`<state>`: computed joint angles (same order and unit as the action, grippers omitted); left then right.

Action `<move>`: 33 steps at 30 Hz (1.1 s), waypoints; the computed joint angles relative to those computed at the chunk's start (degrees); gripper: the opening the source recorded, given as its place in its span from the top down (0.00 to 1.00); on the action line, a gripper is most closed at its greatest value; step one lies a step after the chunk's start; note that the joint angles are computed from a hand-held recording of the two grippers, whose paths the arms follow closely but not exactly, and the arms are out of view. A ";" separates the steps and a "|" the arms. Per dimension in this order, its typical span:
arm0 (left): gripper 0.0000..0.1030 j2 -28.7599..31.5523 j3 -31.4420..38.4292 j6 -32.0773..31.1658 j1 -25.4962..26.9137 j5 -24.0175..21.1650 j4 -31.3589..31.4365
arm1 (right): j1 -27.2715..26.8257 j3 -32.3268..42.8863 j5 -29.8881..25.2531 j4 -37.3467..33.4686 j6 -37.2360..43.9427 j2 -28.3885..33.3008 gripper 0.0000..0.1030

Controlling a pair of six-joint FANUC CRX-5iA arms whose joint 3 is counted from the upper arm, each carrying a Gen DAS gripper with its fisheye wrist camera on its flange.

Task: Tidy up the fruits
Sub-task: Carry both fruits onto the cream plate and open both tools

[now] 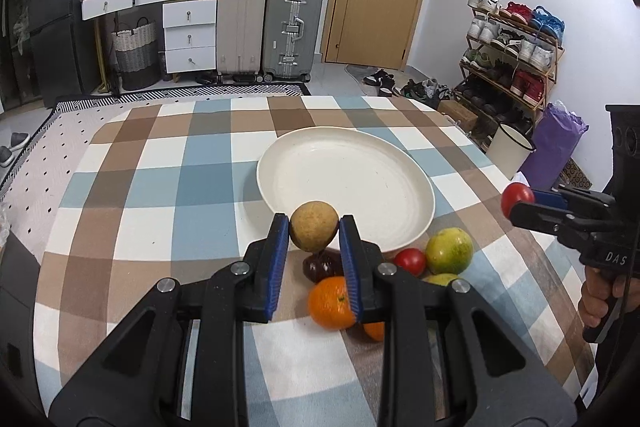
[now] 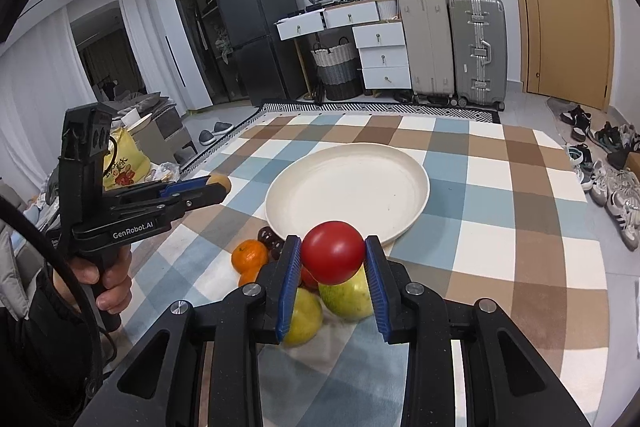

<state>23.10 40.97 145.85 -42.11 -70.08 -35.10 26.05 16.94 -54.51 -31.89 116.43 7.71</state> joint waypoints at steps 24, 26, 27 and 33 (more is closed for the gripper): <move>0.77 9.40 7.02 -6.96 6.08 2.38 5.70 | 3.53 11.49 -0.84 7.94 -9.32 13.64 0.69; 0.77 9.89 7.44 -7.38 6.24 2.32 5.99 | 3.95 11.97 -1.01 8.80 -9.87 14.30 0.69; 0.77 9.96 7.45 -7.38 6.30 2.42 6.18 | 4.15 12.09 -1.02 9.24 -10.12 14.54 0.69; 0.77 10.25 7.25 -8.27 6.75 2.81 7.49 | 4.87 12.58 -1.04 10.92 -11.26 15.51 0.69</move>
<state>33.35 48.22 137.58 -35.36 -67.26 -27.62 30.92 29.52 -55.55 -20.98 105.16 23.22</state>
